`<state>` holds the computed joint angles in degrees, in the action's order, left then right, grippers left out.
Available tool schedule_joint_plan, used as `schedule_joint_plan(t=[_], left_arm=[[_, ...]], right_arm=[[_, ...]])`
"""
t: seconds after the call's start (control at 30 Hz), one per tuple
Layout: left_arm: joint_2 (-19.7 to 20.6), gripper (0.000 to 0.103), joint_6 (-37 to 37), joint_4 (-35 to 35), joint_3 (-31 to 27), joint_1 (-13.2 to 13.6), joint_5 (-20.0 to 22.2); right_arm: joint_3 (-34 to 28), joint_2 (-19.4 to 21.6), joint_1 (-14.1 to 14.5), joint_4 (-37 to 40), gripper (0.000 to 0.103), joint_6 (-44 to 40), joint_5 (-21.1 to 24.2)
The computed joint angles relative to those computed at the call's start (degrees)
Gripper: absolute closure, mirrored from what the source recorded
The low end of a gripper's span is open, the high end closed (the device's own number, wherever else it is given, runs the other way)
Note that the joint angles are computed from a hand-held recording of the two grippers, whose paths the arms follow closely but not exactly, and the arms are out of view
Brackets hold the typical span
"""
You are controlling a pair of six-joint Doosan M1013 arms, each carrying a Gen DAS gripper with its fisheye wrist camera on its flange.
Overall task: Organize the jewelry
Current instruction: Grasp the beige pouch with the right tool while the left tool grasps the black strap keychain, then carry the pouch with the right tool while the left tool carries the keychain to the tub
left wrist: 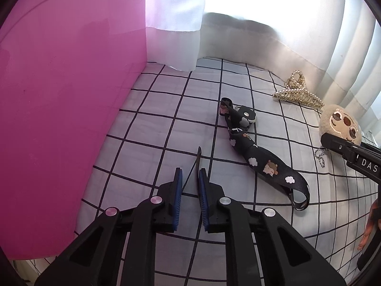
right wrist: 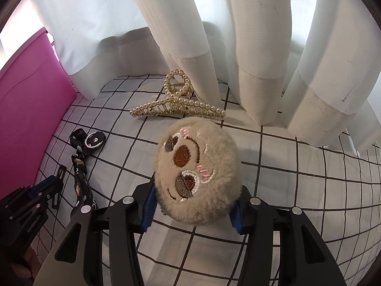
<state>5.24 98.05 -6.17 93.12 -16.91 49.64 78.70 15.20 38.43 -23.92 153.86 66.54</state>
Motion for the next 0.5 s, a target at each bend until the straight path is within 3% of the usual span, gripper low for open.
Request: schedule_joint_plan(t=[0.3, 0.5], left_arm=[[-1.85, 0.089, 0.77, -0.43, 1.06, -0.07, -0.42], [-4.28, 0.089, 3.97, -5.19, 2.56, 1.4, -1.78]], right_arm=[[1.89, -2.0, 1.05, -0.42, 0.055, 2.48, -0.77], [3.43, -3.55, 2.3, -0.97, 0.055, 4.86, -1.2]])
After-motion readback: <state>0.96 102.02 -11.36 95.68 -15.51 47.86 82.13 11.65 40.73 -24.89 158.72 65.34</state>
